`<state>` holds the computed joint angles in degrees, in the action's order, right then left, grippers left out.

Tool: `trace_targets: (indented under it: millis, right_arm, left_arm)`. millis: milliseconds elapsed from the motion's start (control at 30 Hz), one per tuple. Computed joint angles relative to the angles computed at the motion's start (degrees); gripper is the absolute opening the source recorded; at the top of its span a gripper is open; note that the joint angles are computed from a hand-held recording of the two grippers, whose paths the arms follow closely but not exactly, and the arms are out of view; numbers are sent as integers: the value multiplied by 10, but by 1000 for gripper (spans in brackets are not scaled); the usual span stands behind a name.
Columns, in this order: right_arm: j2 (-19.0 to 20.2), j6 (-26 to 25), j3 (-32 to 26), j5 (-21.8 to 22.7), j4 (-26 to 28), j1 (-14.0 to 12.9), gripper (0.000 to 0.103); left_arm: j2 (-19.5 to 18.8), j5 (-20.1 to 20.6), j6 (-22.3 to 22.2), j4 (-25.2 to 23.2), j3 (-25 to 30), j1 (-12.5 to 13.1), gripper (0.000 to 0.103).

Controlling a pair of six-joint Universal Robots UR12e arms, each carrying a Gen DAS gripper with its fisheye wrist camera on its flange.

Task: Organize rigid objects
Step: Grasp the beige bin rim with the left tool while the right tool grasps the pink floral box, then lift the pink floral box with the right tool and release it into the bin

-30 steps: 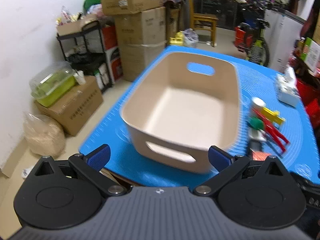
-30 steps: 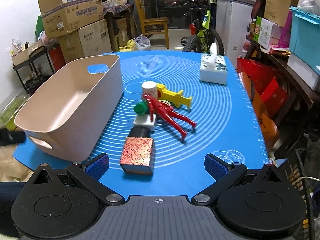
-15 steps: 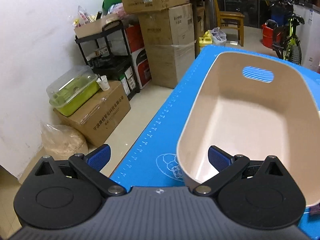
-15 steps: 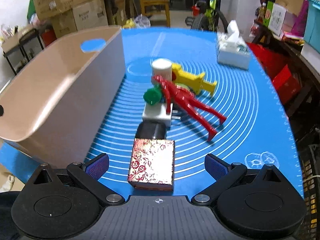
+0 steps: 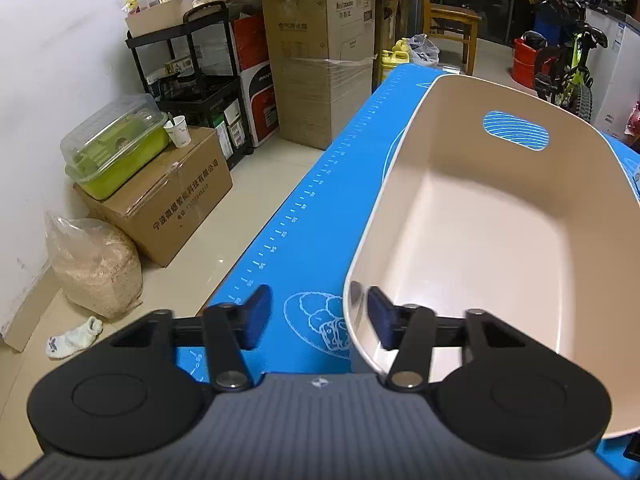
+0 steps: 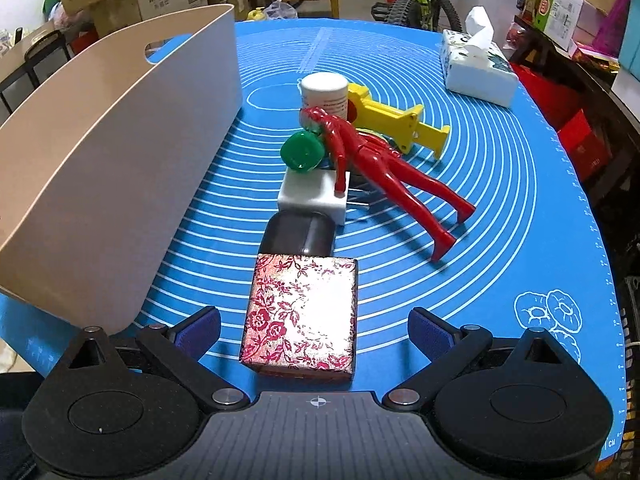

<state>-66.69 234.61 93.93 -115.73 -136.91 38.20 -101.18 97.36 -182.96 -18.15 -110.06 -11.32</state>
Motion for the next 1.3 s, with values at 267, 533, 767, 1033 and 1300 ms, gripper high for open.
trace_targets:
  millis: [267, 533, 767, 1033, 1300]
  right_arm:
    - [0, 14, 6, 14, -12, -5, 81]
    - [-1, -8, 7, 8, -16, -3, 60]
    - [-10, -16, 19, 1, -53, 0, 59]
    - [-26, -3, 39, -36, -114, 4, 59]
    - [-32, -6, 43, -86, -156, 11, 59]
  left_arm:
    - [-2, -29, 8, 10, -2, 3, 23]
    - [-4, -46, -3, 14, -1, 7, 13]
    - [-5, -43, -9, 21, -3, 4, 13]
    - [-5, -41, -13, 17, 0, 4, 14]
    - [-4, -45, -17, 17, -1, 7, 13]
